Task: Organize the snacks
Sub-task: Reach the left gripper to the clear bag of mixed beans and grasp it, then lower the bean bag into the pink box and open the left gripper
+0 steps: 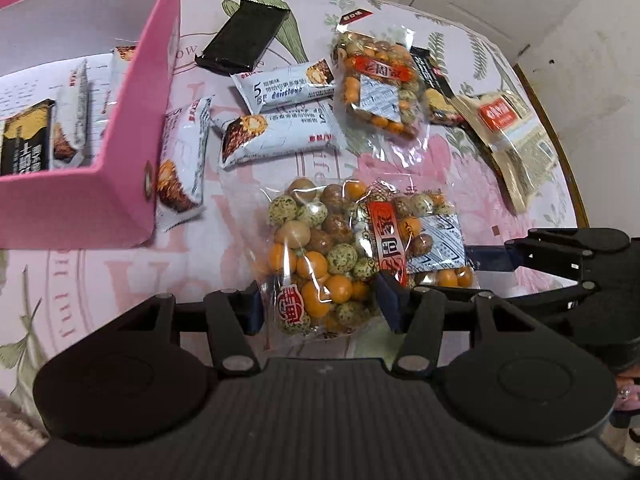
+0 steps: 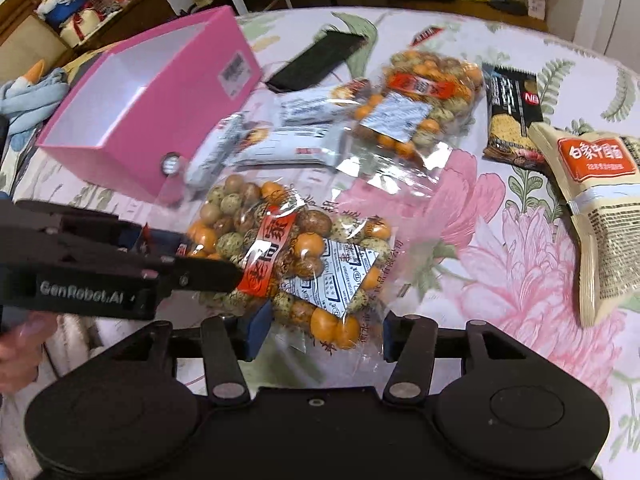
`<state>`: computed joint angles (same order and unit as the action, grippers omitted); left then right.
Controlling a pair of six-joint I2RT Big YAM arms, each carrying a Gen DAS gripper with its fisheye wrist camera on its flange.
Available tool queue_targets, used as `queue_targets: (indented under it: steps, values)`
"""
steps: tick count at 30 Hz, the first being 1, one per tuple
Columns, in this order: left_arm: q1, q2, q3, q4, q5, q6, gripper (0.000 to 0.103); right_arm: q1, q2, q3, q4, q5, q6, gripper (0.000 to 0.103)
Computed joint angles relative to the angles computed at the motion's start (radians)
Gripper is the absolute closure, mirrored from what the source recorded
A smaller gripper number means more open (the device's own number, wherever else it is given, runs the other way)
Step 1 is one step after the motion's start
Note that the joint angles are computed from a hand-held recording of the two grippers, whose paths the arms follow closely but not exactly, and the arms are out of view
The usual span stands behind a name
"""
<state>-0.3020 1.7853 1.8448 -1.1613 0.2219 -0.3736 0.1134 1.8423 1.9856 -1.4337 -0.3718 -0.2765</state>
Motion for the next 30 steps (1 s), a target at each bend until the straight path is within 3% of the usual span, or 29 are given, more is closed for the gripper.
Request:
queue_targets:
  steps: [2,7,12,23,30]
  values:
    - [0.0,-0.015,0.0,-0.033,0.01,0.015,0.05,0.005,-0.041,-0.046,0.019,0.005,0.024,0.044]
    - [-0.007,-0.085,-0.046,-0.032,-0.025,0.048,0.05,0.025,-0.127,-0.126,0.069,0.025,0.066,0.044]
    - [0.002,-0.152,-0.064,-0.073,-0.026,0.084,0.05,0.051,-0.174,-0.132,0.054,0.032,0.088,0.046]
    - [0.056,-0.249,-0.038,-0.1,-0.02,0.132,0.05,0.114,-0.202,-0.003,-0.015,0.056,0.077,0.046]
    - [0.122,-0.288,-0.03,-0.092,-0.068,0.165,0.05,0.172,-0.154,0.1,0.003,0.037,0.071,0.046]
